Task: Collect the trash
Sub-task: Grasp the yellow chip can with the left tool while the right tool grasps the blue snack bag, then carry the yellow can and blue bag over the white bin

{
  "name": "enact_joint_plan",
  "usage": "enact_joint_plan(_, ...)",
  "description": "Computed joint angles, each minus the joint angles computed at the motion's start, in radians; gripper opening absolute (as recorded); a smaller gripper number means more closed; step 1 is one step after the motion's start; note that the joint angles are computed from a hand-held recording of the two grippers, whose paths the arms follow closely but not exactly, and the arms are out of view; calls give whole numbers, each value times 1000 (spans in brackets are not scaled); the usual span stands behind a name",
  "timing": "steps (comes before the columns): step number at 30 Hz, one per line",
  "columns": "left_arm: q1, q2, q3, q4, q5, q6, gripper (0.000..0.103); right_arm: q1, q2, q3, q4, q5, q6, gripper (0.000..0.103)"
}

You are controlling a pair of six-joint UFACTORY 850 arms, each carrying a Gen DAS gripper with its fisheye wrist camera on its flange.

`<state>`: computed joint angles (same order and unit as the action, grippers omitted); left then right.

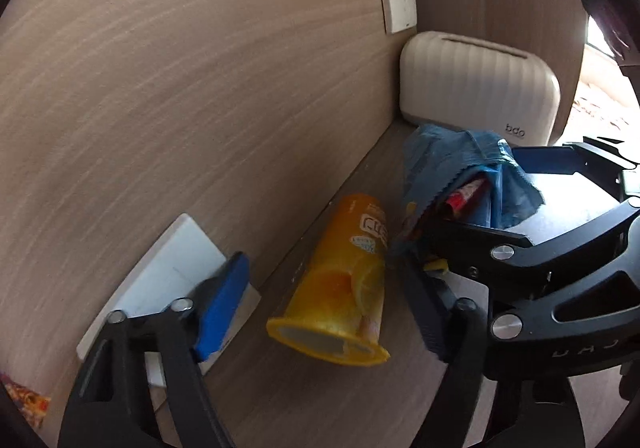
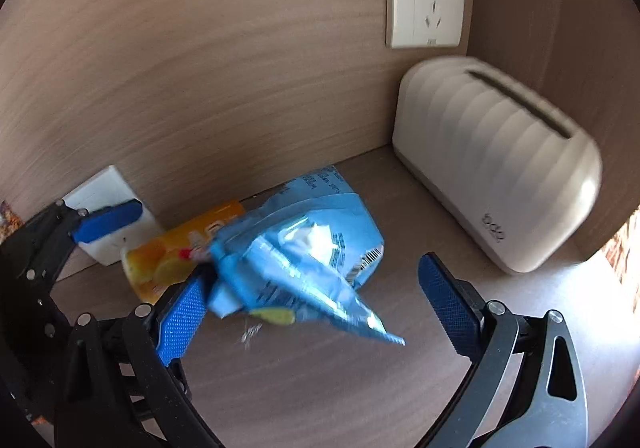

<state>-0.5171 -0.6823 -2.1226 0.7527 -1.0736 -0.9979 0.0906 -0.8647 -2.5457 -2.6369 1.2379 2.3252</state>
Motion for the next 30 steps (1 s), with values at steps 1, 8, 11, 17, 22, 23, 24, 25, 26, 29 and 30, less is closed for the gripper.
enact_joint_plan(1,5,-6,-5,-21,9,19,60,-2,-3,-3,2,2,-2,93)
enact_joint_plan(8,11,-4,10,-47,33,7,44,-30,51,89,16,-23,-51,71)
enact_joint_plan(11,2,18,34,-51,38,-32,44,-58,76,106,45,-19,-68,71)
enact_joint_plan(17,-43,80,99,-32,50,-133,44,-146,194,240,121,-15,-151,68)
enact_joint_plan(22,-105,118,115,-21,58,-217,44,-226,301,368,138,-17,-206,67)
enact_joint_plan(23,-119,124,116,-22,62,-224,44,-246,326,400,136,-17,-219,67)
enact_joint_plan(24,-137,120,103,-23,66,-227,44,-264,341,414,134,-13,-227,67)
enact_joint_plan(25,-155,113,85,-27,64,-223,44,-279,341,403,127,-7,-227,67)
enact_joint_plan(26,-169,105,66,-33,61,-215,44,-304,363,425,123,-11,-244,67)
enact_joint_plan(29,-210,59,-26,-65,47,-168,44,-369,402,471,134,-26,-280,67)
enact_joint_plan(30,-226,34,-70,-74,36,-144,44,-394,415,483,144,-25,-287,67)
